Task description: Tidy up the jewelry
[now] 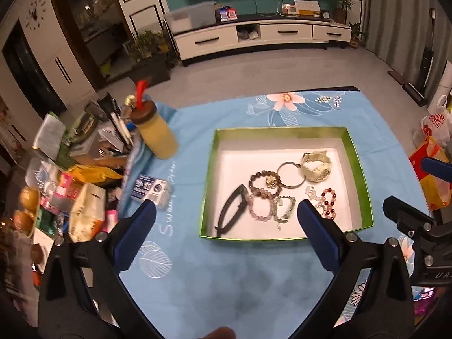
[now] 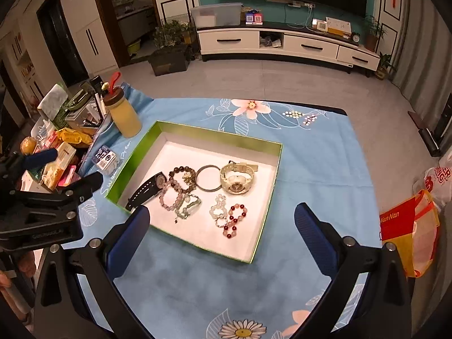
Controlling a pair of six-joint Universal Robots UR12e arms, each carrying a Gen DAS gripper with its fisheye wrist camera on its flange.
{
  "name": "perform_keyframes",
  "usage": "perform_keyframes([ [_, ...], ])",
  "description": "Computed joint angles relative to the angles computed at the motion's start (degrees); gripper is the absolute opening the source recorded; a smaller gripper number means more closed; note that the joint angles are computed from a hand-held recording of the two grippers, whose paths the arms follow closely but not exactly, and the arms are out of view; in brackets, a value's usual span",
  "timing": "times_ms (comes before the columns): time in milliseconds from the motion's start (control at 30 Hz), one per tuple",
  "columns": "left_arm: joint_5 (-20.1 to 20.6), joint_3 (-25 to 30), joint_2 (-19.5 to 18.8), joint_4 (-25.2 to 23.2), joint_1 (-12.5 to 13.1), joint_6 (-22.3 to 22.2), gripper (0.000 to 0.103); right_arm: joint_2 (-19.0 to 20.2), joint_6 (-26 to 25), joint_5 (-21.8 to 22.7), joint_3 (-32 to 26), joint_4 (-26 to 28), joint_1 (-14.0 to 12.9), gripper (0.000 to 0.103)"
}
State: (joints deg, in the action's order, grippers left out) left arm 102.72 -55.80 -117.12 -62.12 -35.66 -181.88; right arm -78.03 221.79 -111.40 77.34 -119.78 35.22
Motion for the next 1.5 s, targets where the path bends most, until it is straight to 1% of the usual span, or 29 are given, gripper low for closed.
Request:
perform_keyframes([
  [33,-1.17,0.18,0.14,-0.48,0.25,-0.59,0.101,0.14,-0.09,0.09,-0.46,0.58,0.03,0.102],
  [67,-3.84,0.14,0.5,-0.9,0.83,-1.64,0.101,0.38,-0.37,-0.2,-1.12,1.39,0.23,0.102],
  [133,-5.45,0.09,0.77,-0.91,1.34,-2.66,0.101,0.84,-1.15,-1.21,-2.13,2.44,0.65,0.102],
  [200,-4.52,0.12,0.76,-0.69,1.33,-3.08,0.101,1.14,-1.64,-1.87,-2.86,3.1,0.93,0.102],
  [300,-5.48,0.37,0.69,-1.45,1.79,-3.8,0.101,1.29,-1.62,-2.06,-3.23,3.46,0.99,0.102],
  [433,-5.36,0.8,0.36,-2.28,1.99,-4.27,0.101,1.6,-1.36,-2.03,-3.69,4.04,0.83,0.102],
  [767,-6.35,1.79,-0.4,-3.71,2.26,-4.23,0.101,2.16,-1.45,-1.93,-4.17,5.05,0.3,0.102],
  [1500,-6.0,1.92,-0.73,-4.36,1.91,-4.26,0.101,2.36,-1.49,-1.95,-4.14,4.97,0.2,0.102],
])
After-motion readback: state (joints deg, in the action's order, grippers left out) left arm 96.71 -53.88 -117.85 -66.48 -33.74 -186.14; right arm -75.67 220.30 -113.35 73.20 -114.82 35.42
